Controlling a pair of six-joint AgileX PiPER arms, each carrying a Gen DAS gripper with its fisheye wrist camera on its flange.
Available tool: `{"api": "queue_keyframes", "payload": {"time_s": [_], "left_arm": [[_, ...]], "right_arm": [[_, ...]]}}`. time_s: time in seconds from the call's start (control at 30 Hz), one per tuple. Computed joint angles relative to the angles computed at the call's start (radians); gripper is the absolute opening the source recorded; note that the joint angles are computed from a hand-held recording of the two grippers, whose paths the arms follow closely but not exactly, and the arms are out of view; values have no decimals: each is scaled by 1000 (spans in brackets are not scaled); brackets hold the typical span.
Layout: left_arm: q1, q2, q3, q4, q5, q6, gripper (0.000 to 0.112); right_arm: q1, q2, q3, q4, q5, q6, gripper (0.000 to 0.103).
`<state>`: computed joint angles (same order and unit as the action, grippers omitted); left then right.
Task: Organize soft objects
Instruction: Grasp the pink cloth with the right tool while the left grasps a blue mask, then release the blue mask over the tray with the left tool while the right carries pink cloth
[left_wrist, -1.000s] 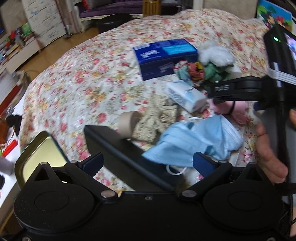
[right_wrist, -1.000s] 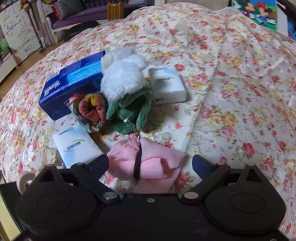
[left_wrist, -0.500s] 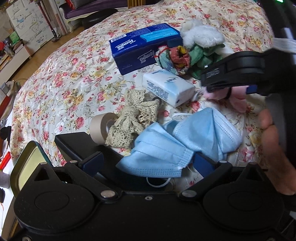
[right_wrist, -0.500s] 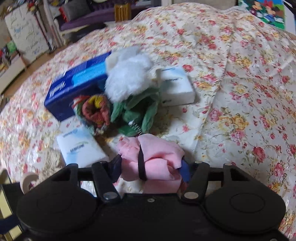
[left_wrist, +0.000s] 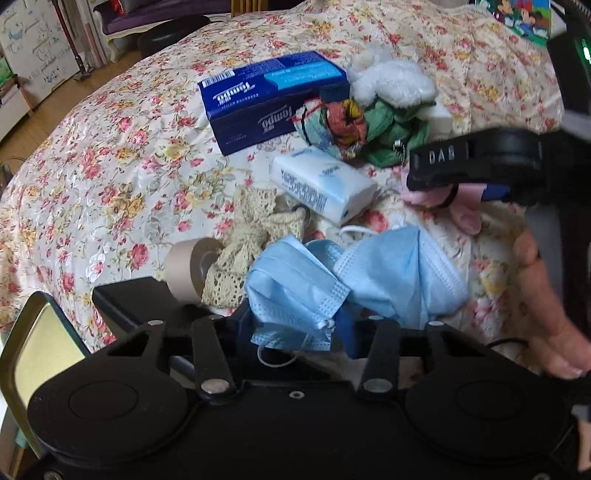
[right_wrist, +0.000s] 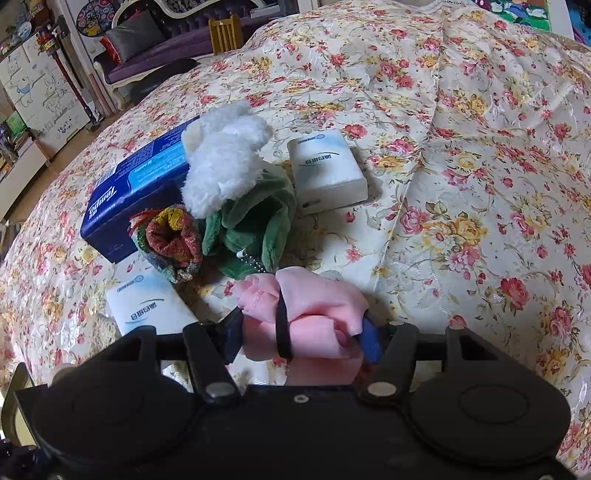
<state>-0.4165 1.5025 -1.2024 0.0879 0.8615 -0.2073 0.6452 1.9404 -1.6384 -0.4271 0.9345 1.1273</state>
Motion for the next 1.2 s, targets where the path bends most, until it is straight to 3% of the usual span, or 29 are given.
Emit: {"api": "queue_keyframes", "payload": {"time_s": [0.1, 0.5, 0.63, 0.9, 1.2], "left_arm": [[12, -16, -10, -14, -5, 22, 39], [143, -100, -51, -97, 28, 78, 36], [217, -146, -42, -58, 61, 51, 36], [470, -200, 51, -43, 72, 77, 36], [776, -193, 198, -93, 3, 202, 36]], "right_arm": [[-1, -9, 15, -10, -11, 18, 60], [13, -10, 26, -63, -11, 69, 60], [14, 1, 13, -60, 2, 65, 60], [51, 29, -30, -105, 51, 57, 60], [129, 7, -36, -222, 62, 87, 60]]}}
